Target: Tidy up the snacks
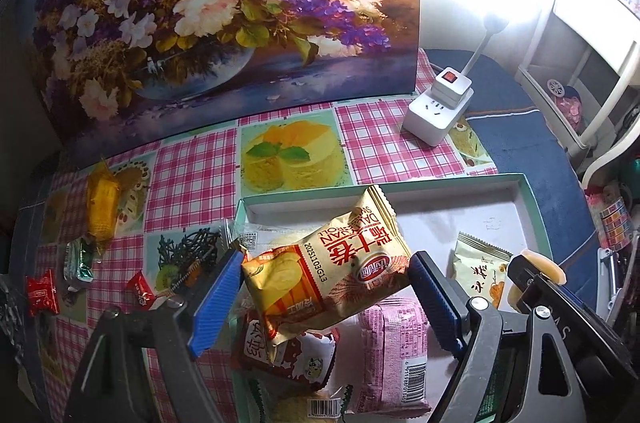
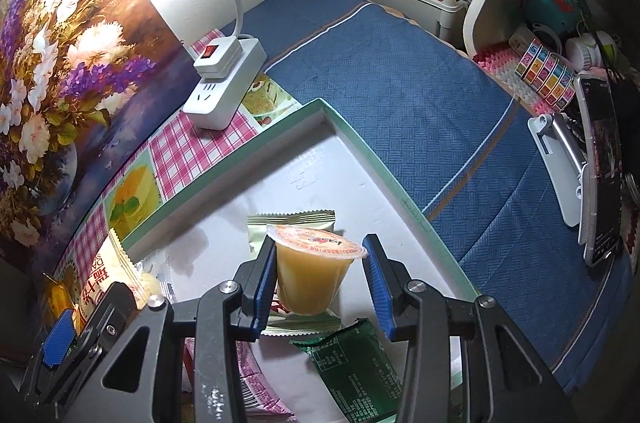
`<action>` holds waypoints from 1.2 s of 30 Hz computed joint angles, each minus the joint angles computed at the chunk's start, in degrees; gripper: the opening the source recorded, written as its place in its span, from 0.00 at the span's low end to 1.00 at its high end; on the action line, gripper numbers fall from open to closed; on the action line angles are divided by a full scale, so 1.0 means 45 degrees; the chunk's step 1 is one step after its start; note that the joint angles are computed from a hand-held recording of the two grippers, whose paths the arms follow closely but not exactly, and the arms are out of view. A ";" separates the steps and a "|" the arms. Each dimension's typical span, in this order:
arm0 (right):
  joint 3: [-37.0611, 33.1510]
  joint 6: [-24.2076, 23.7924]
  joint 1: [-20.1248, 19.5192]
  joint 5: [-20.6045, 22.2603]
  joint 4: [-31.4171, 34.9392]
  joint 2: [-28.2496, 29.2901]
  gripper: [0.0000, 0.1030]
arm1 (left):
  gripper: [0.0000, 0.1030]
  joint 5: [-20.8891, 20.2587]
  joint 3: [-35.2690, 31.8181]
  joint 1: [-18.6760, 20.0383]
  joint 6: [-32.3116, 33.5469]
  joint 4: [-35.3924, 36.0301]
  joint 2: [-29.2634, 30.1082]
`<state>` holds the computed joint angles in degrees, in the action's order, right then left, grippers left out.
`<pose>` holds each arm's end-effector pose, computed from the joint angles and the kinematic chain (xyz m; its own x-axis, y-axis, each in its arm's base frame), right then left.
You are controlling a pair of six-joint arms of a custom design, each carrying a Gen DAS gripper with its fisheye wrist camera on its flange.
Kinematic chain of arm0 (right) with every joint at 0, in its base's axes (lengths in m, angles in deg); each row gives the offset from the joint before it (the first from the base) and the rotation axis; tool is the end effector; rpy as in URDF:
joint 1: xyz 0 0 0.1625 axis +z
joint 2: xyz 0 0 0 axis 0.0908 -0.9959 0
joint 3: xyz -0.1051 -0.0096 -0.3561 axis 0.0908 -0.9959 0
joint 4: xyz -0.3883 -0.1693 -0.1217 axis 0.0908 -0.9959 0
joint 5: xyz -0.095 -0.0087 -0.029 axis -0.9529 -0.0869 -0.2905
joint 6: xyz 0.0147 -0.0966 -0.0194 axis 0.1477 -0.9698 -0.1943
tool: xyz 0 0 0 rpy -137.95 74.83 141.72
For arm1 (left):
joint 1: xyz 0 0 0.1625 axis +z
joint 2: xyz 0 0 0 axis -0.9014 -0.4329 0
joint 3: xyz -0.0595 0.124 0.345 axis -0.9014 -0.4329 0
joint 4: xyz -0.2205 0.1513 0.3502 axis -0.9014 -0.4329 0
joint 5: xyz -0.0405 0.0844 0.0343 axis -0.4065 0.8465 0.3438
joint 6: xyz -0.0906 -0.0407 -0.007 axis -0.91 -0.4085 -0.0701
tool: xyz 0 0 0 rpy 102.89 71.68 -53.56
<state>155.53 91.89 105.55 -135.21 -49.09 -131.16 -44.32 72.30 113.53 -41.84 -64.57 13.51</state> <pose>0.2667 -0.5629 0.1593 -0.5548 0.7977 0.2362 0.3447 0.4788 -0.8074 -0.2930 -0.6437 0.1836 -0.6012 0.4491 -0.6610 0.6151 0.7881 -0.0239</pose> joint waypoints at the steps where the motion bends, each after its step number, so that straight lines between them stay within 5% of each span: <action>1: 0.0004 0.0002 -0.0005 0.0008 -0.0006 -0.0006 0.43 | 0.84 -0.0003 -0.0016 0.0003 -0.0015 0.0019 0.0007; 19: -0.0049 -0.0055 -0.0043 0.0099 0.0036 0.0041 0.43 | 0.84 0.0378 -0.0358 0.0037 -0.0637 0.0347 0.0027; 25: -0.0163 -0.0326 -0.0098 0.0361 -0.0018 0.0149 0.43 | 0.92 0.0674 -0.0643 0.0181 -0.1344 0.0893 0.0104; 36: -0.0163 -0.0527 -0.0058 0.0160 -0.0230 0.0162 0.61 | 0.99 0.0883 -0.0942 0.0414 -0.2336 0.1501 0.0148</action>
